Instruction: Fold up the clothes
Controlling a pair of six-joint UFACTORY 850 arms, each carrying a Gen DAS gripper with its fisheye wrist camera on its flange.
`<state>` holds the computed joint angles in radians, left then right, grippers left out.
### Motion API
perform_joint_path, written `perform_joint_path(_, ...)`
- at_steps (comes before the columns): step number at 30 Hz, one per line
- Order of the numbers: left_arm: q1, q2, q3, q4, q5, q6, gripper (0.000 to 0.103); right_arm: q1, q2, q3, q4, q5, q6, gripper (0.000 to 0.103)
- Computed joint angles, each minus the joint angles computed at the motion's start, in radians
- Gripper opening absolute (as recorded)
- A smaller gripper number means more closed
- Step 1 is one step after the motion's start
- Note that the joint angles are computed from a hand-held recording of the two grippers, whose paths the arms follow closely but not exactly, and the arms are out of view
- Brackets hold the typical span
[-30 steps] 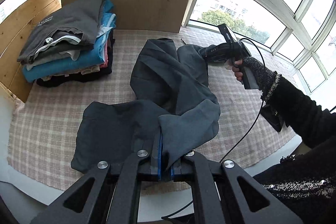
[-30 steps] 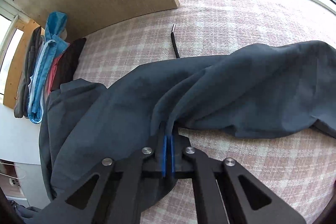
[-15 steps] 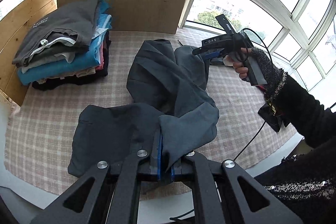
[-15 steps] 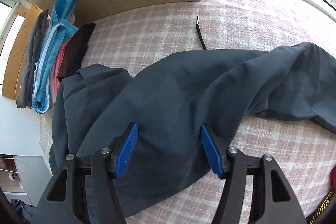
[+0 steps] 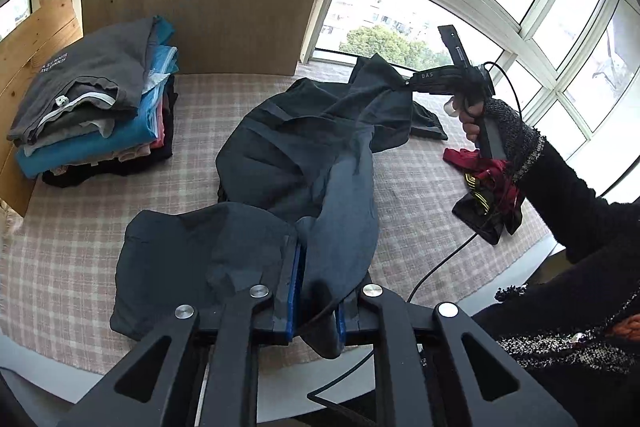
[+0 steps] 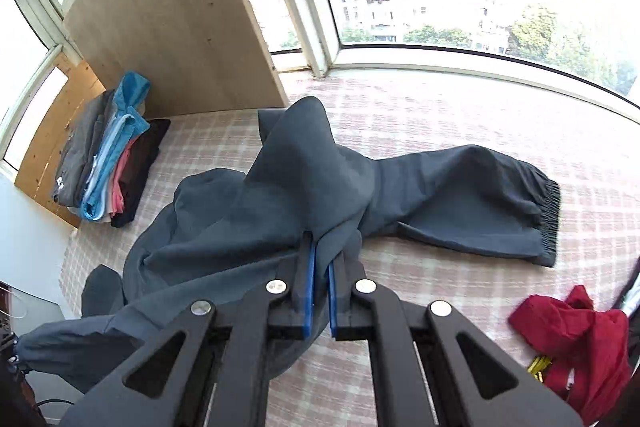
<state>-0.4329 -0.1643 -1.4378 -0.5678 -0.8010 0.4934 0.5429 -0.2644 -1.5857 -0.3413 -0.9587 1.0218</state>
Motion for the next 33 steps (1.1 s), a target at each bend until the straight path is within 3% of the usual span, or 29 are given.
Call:
perform_joint_path(1,-0.003,-0.003,-0.003,0.004,-0.004,0.006,0.032,-0.003,0.025,0.047,-0.005,-0.095,0.007,0.011)
perform_joint_path(2,-0.006,-0.008,-0.007,0.009,-0.01,0.011,0.034,-0.009,0.054,0.096,0.032,-0.149,0.002,0.017)
perform_joint_path(4,-0.006,-0.032,-0.029,0.014,-0.034,0.013,0.034,-0.048,0.12,0.205,0.163,-0.218,-0.051,0.018)
perform_joint_path(8,-0.022,-0.124,-0.122,0.127,-0.052,-0.054,0.035,-0.049,0.218,0.286,0.149,-0.14,0.04,0.018)
perform_joint_path(9,-0.026,-0.156,-0.153,0.133,-0.056,-0.052,0.035,-0.043,0.226,0.281,0.115,-0.112,0.054,0.024)
perform_joint_path(10,-0.028,-0.189,-0.187,0.125,-0.064,-0.04,0.035,-0.037,0.208,0.258,0.098,-0.076,0.04,0.031)
perform_joint_path(11,-0.03,-0.226,-0.222,0.113,-0.073,-0.028,0.035,-0.032,0.187,0.231,0.084,-0.037,0.021,0.049)
perform_joint_path(12,-0.033,-0.265,-0.26,0.1,-0.083,-0.016,0.036,-0.03,0.153,0.202,0.078,0.009,-0.012,0.059)
perform_joint_path(14,-0.041,-0.344,-0.341,0.085,-0.106,0.001,0.038,-0.029,0.069,0.13,0.076,0.078,-0.09,0.059)
perform_joint_path(17,-0.057,-0.465,-0.466,0.107,-0.139,-0.011,0.04,-0.055,-0.088,0.0,0.167,0.089,-0.256,0.059)
perform_joint_path(20,-0.066,-0.571,-0.576,0.164,-0.171,-0.064,0.04,-0.071,-0.249,-0.155,0.27,0.007,-0.402,0.059)
perform_joint_path(25,-0.063,-0.741,-0.773,0.21,-0.26,-0.138,0.044,-0.04,-0.375,-0.284,0.293,-0.075,-0.568,0.059)
perform_joint_path(26,-0.064,-0.772,-0.811,0.201,-0.288,-0.137,0.044,-0.039,-0.378,-0.283,0.322,-0.071,-0.598,0.059)
perform_joint_path(27,-0.065,-0.802,-0.85,0.186,-0.319,-0.131,0.044,-0.038,-0.381,-0.282,0.351,-0.067,-0.628,0.047)
perform_joint_path(29,-0.067,-0.856,-0.916,0.132,-0.384,-0.101,0.036,-0.038,-0.37,-0.265,0.388,-0.052,-0.65,0.003)
perform_joint_path(30,-0.072,-0.876,-0.944,0.123,-0.41,-0.093,0.016,-0.037,-0.363,-0.256,0.406,-0.044,-0.661,0.002)
perform_joint_path(31,-0.077,-0.88,-0.951,0.126,-0.415,-0.086,0.003,-0.034,-0.351,-0.248,0.383,-0.031,-0.639,0.002)
perform_joint_path(33,-0.083,-0.87,-0.948,0.124,-0.408,-0.069,0.003,-0.035,-0.305,-0.228,0.336,0.016,-0.579,0.002)
